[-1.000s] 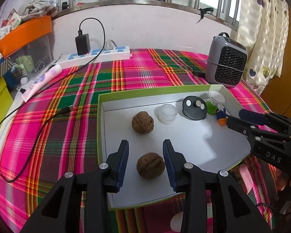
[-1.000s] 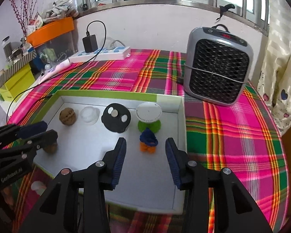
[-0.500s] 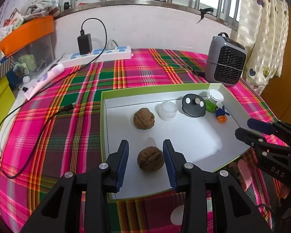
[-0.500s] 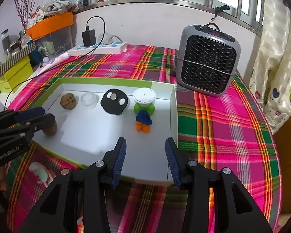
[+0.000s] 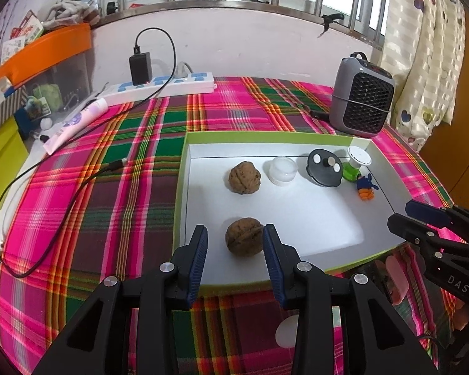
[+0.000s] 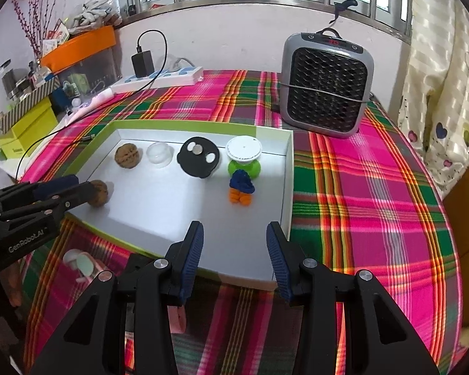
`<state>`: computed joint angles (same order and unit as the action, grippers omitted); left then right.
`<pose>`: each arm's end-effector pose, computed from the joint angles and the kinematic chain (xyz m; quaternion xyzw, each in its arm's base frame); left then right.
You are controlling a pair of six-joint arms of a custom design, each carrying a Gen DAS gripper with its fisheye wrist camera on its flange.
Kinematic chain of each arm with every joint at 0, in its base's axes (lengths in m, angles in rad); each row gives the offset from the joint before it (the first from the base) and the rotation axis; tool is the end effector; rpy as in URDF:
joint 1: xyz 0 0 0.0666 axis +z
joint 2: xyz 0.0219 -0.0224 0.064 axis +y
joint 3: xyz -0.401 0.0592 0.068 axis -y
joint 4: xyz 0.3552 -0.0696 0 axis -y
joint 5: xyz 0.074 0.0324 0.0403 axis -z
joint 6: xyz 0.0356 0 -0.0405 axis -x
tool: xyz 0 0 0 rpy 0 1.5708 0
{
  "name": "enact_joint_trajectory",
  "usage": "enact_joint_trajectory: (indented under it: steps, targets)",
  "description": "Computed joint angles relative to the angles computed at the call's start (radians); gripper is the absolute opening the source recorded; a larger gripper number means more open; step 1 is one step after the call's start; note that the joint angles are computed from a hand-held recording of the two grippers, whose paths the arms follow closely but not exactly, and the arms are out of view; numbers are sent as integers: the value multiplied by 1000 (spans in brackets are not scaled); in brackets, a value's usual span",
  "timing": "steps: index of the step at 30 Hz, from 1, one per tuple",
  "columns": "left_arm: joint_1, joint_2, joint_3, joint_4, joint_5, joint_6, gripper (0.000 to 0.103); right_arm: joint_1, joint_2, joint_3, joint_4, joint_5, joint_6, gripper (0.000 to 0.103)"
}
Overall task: Organize objects
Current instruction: 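Withdraw both grippers from the tray toward the items beside it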
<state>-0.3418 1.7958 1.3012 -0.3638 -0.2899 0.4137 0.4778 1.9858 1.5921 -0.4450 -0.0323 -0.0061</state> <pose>0.5316 -0.1788 0.2558 -0.0837 0.9250 -0.0014 0.3707 0.5741 0.2981 0.2522 -0.2238 0.9064 0.1004 0.3438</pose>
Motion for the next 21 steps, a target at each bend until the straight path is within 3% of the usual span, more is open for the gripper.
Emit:
enact_joint_trajectory:
  steps: [21]
  targets:
    - [-19,-40,-50,10,-11,3,35,-2,-36,-54,34,-1,-40,43]
